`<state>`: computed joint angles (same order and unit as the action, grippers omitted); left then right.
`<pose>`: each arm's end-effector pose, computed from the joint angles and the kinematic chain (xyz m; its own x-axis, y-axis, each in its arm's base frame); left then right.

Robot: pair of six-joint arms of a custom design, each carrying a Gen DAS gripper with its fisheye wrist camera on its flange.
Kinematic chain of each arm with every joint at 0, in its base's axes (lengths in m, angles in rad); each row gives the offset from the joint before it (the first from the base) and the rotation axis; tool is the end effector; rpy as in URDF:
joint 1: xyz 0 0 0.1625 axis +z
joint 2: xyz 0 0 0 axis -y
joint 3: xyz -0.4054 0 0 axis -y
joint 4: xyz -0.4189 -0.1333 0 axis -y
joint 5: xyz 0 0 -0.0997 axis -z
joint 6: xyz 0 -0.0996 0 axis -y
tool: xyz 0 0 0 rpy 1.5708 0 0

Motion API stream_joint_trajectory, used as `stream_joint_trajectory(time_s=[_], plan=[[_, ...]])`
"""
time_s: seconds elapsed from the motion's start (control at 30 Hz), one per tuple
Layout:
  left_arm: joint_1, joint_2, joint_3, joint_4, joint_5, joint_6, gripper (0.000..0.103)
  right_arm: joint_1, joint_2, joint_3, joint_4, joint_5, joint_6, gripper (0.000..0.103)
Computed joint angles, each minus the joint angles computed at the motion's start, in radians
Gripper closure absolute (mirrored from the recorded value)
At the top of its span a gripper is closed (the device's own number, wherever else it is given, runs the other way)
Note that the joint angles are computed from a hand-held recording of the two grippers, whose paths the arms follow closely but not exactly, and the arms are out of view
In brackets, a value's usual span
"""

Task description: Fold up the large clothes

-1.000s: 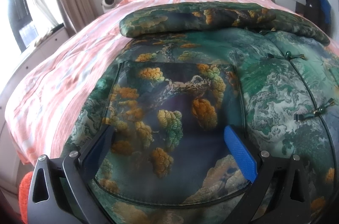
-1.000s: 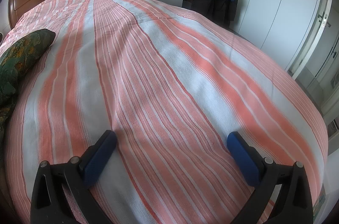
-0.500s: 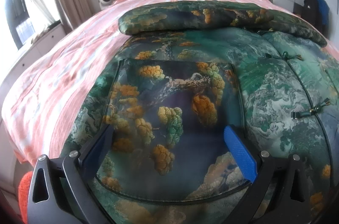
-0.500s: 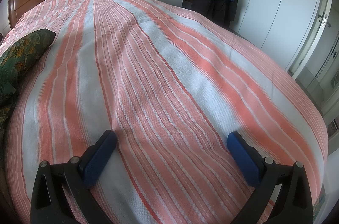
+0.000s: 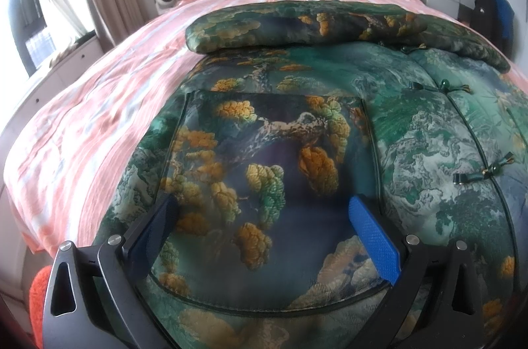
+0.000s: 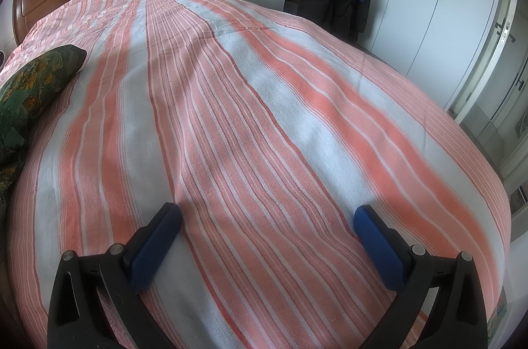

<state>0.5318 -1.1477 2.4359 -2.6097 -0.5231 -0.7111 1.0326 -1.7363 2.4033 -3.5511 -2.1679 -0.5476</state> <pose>-0.2055 -0.3757 0.0571 -0.5975 0.0876 -0.7971 0.5877 0.7241 -0.3610 -0.1219 -0.3551 0.3787 -0.4362 0.6467 0.6257 -0.1131 0.6504 -0.7511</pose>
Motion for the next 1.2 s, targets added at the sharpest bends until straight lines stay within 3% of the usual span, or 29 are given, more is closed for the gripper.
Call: stream_joint_trajectory(time_s=[1.2], plan=[[-0.007,-0.033,-0.003,0.047,-0.019,-0.009,0.0,-0.001,-0.001,0.001,0.0,0.002,0.0,0.0]])
